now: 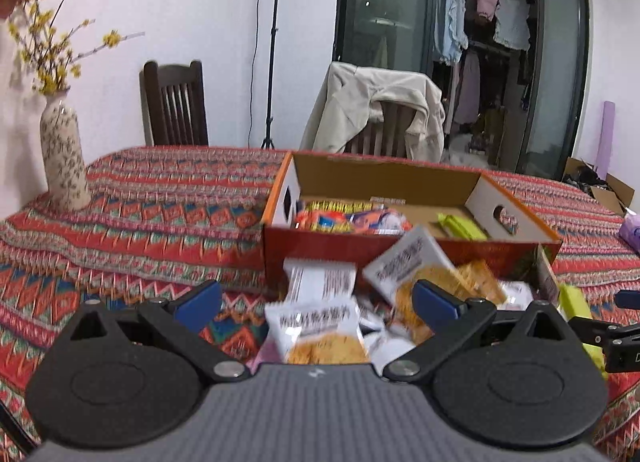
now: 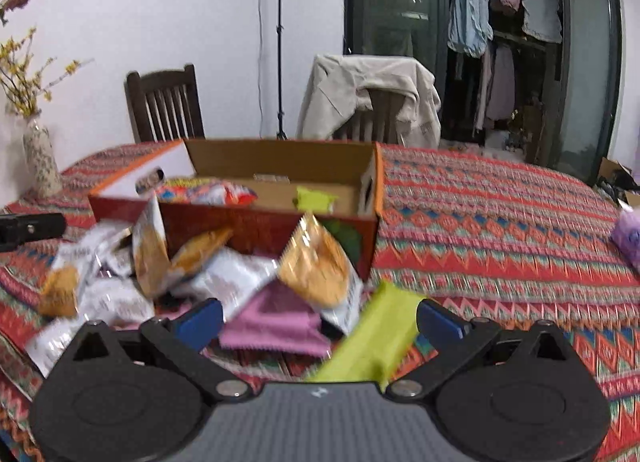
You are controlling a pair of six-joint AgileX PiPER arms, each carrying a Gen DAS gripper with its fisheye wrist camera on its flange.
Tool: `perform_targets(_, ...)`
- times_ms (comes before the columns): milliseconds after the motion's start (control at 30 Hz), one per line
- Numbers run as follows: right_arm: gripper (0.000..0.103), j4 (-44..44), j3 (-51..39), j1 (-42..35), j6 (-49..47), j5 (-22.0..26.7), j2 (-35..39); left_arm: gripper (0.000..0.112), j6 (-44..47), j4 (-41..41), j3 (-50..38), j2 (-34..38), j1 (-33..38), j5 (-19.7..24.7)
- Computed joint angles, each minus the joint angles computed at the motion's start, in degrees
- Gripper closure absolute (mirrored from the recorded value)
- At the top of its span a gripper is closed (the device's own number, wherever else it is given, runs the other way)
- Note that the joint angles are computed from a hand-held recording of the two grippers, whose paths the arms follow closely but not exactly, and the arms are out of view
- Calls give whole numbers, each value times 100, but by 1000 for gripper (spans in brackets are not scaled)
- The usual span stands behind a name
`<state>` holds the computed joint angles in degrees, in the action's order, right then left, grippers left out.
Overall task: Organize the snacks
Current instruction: 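Grasp a second green bar with the right tool while the left tool grasps a cracker packet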
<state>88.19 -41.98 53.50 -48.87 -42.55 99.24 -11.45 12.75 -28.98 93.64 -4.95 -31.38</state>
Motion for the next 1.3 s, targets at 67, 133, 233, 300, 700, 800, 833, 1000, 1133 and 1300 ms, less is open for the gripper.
perform_targets(67, 0, 125, 31, -57, -19, 43, 80, 9, -44, 51, 27, 57, 64, 1)
perform_targets(133, 2, 372, -18, -166, -167, 109, 160, 9, -84, 70, 17, 96, 95, 43)
perform_targets(233, 13, 564, -126, -417, -305, 297, 262, 9, -105, 58, 20, 124, 106, 62)
perform_targets(300, 18, 657, -197, -525, -447, 442, 339, 9, -159, 97, 23, 135, 126, 73)
perform_targets(700, 67, -212, 354, -825, 446, 770, 169, 9, -411, 187, -128, 219, 129, 390)
perform_targets(800, 69, -376, 466, -720, 691, 627, 124, 9, -387, 115, -177, 244, 85, 489)
perform_targets(833, 70, -467, 524, -681, 852, 574, 106, 9, -410, 126, -195, 250, 82, 526)
perform_targets(1000, 70, -794, 731, -448, 1477, 161, 7, 9, -468, 120, -332, 284, 40, 711)
perform_targets(1133, 70, -894, 795, -224, 1624, -112, -127, 9, -363, -100, -531, 379, -92, 933)
perform_targets(1300, 70, -953, 728, -57, 1540, -223, -232, 9, 283, -1041, -835, 620, -343, 1322)
